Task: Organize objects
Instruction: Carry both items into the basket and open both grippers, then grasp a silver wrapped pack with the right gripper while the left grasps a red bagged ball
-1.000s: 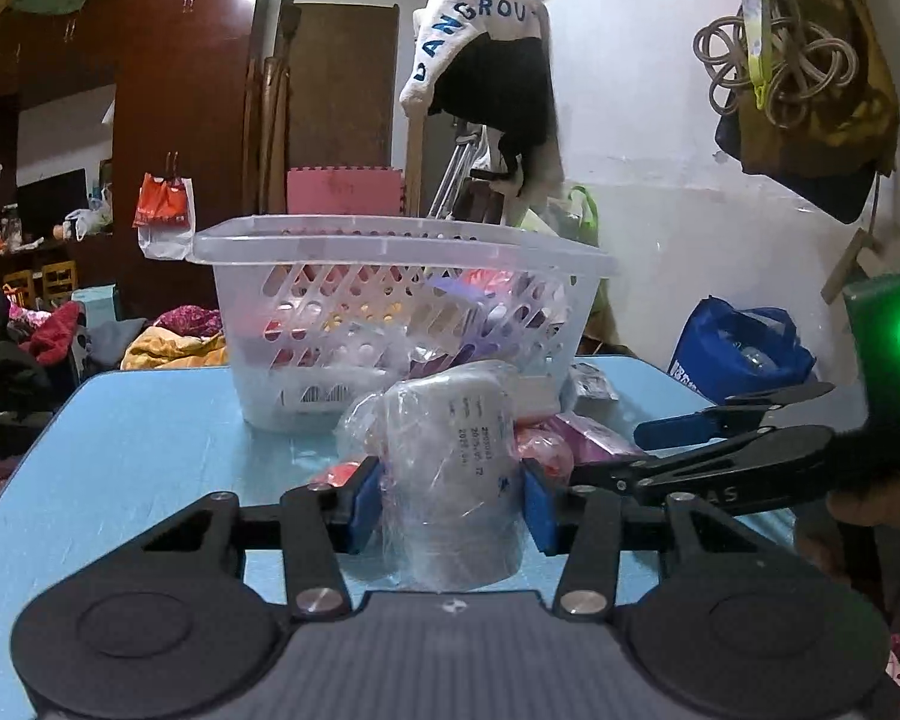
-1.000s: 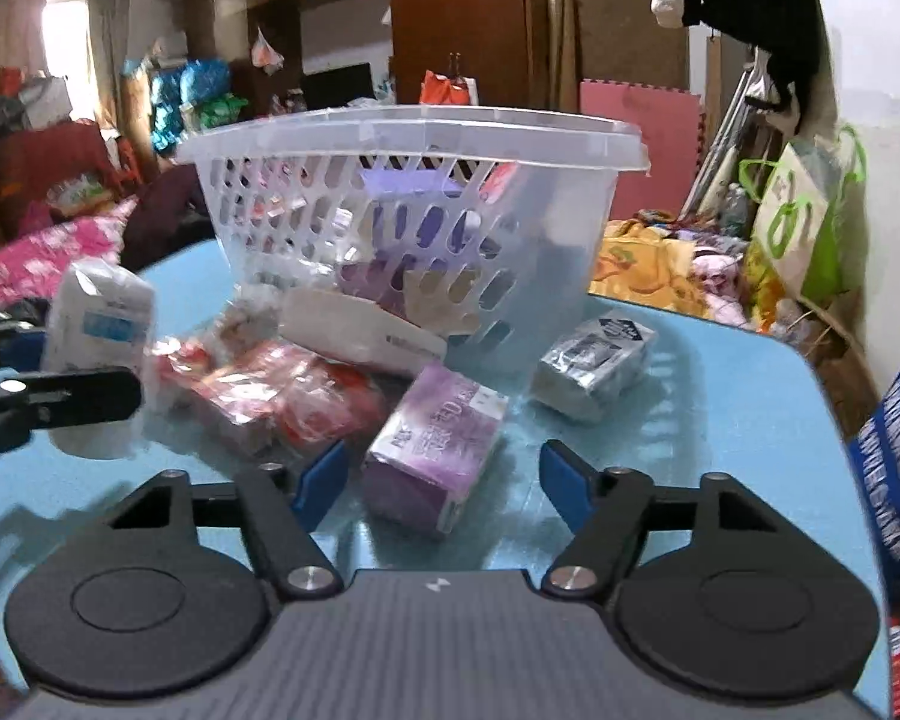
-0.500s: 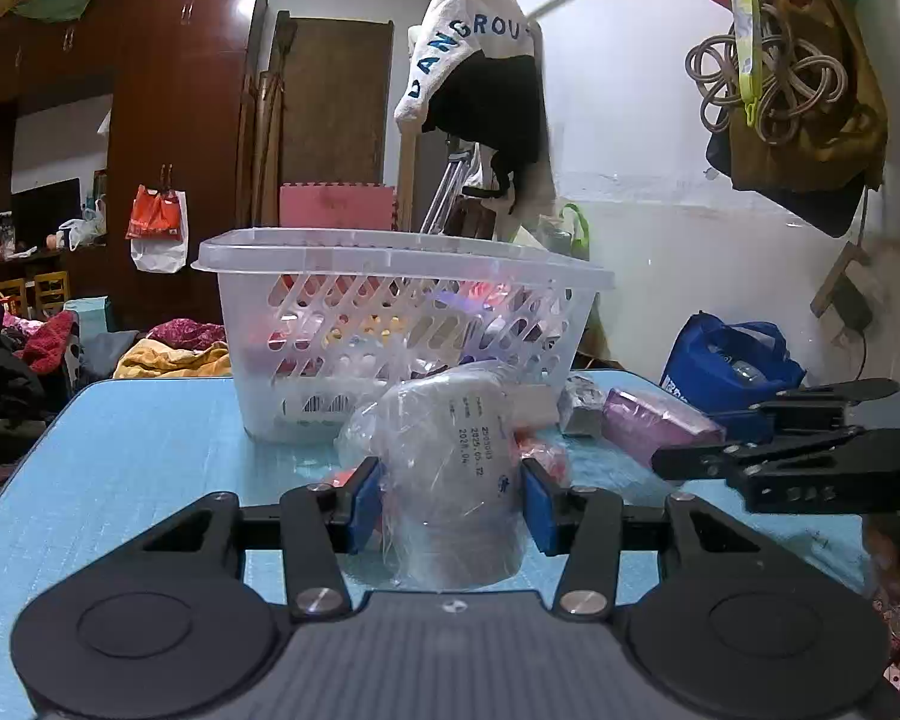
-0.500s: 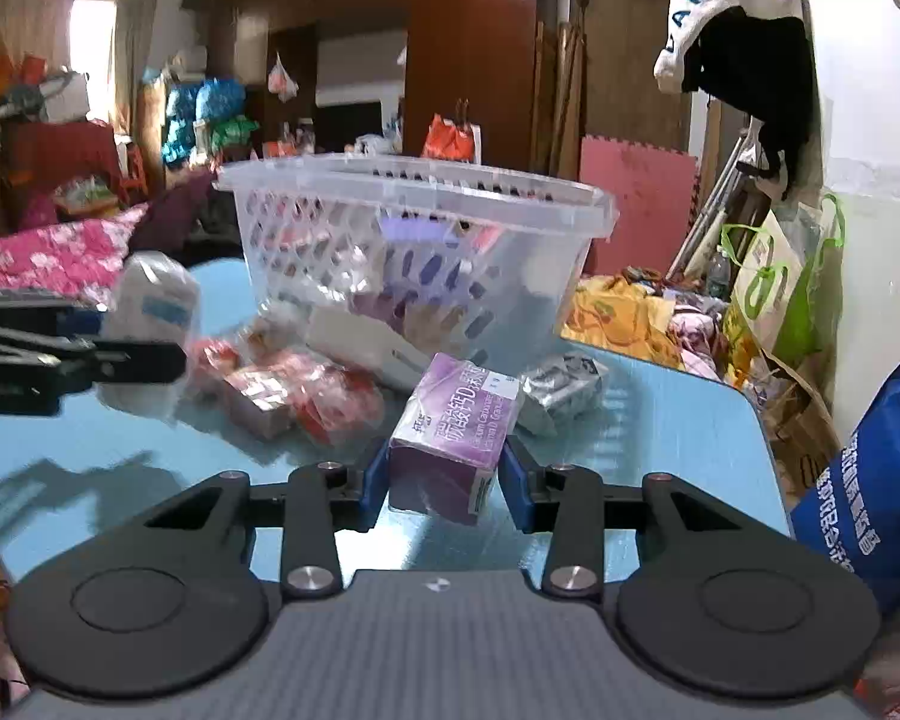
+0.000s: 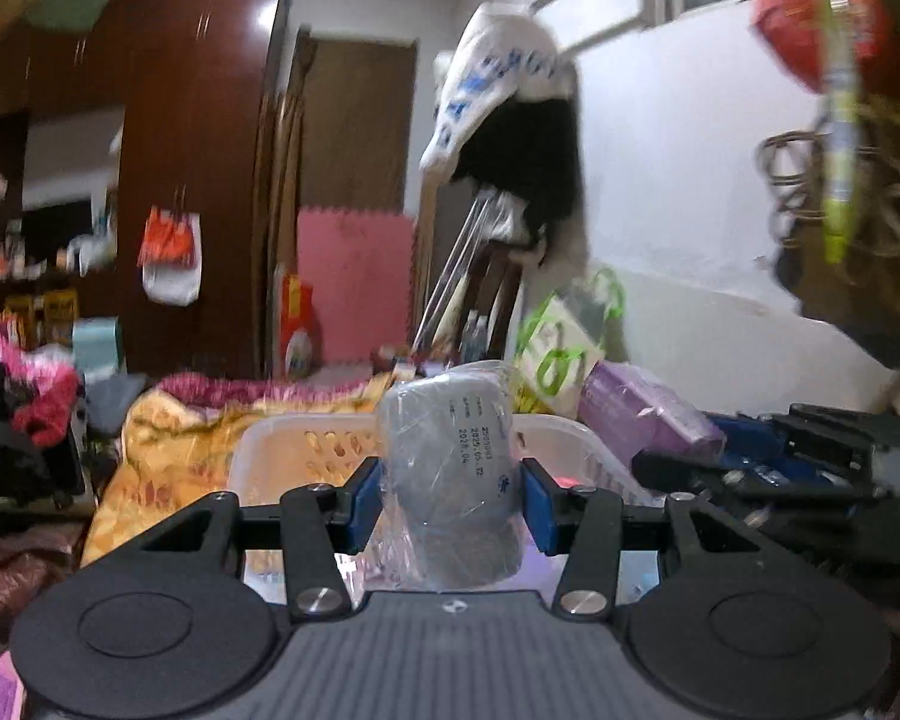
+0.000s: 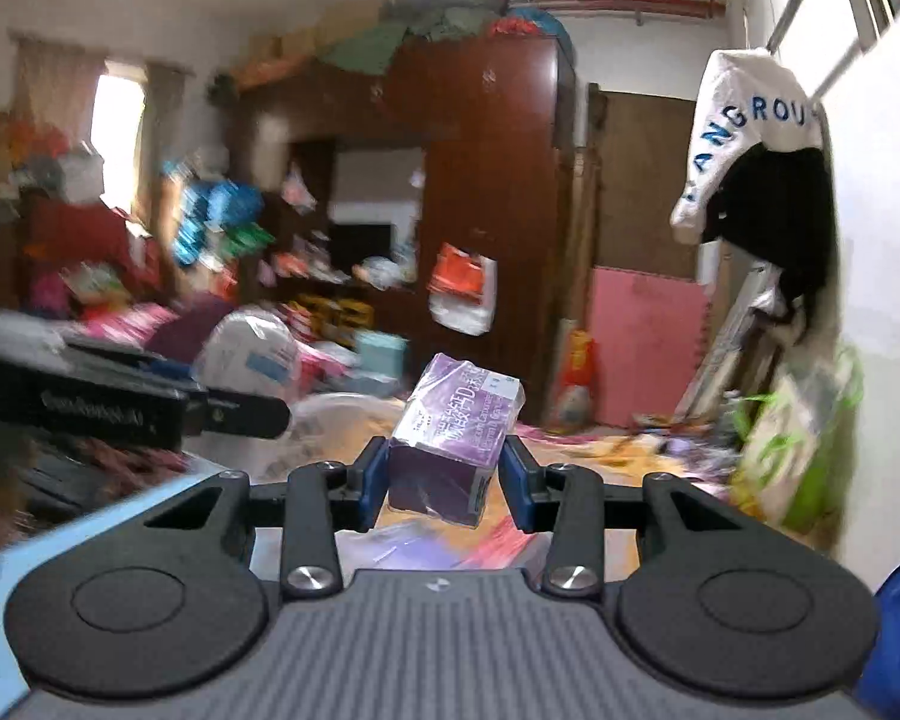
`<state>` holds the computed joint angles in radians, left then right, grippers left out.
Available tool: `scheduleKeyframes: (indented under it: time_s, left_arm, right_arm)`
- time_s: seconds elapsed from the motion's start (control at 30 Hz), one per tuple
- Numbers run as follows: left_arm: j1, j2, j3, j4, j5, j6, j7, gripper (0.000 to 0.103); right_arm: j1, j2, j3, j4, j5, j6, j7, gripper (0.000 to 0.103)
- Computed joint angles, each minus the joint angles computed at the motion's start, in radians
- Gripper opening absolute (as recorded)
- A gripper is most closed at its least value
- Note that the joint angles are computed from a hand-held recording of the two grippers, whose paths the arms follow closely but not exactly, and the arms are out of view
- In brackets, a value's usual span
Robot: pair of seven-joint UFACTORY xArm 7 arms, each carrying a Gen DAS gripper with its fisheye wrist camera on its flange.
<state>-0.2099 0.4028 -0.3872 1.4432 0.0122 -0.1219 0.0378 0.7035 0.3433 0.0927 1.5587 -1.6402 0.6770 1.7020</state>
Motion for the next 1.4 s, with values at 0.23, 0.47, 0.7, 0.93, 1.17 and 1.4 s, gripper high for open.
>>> scheduleKeyframes:
  time_s: [0.23,0.47,0.7,0.93,1.17,1.4]
  left_arm:
    - [-0.159,0.171,0.195,0.282,-0.018,0.219,-0.063,0.052]
    - [-0.056,0.104,0.09,0.116,-0.039,0.068,0.0,0.069]
    - [0.156,-0.159,-0.064,-0.39,0.116,-0.236,-0.074,0.093]
    - [0.285,-0.091,-0.135,-0.461,0.396,-0.253,-0.311,0.093]
    - [0.092,-0.081,0.048,-0.424,0.342,-0.175,-0.282,0.093]
    - [0.037,-0.047,0.07,-0.378,0.24,-0.105,-0.24,0.093]
  right_arm:
    - [-0.03,0.133,-0.058,0.148,0.207,-0.113,-0.225,0.045]
    - [0.065,0.005,-0.098,-0.021,0.063,-0.01,-0.108,0.103]
    - [0.027,-0.209,-0.009,-0.328,-0.038,0.066,0.099,0.103]
    - [-0.145,-0.05,0.018,-0.239,0.27,-0.087,0.065,0.103]
    - [-0.145,0.101,-0.043,-0.105,0.459,-0.164,-0.071,0.09]
    - [-0.075,-0.023,-0.089,-0.272,0.358,-0.177,0.003,0.053]
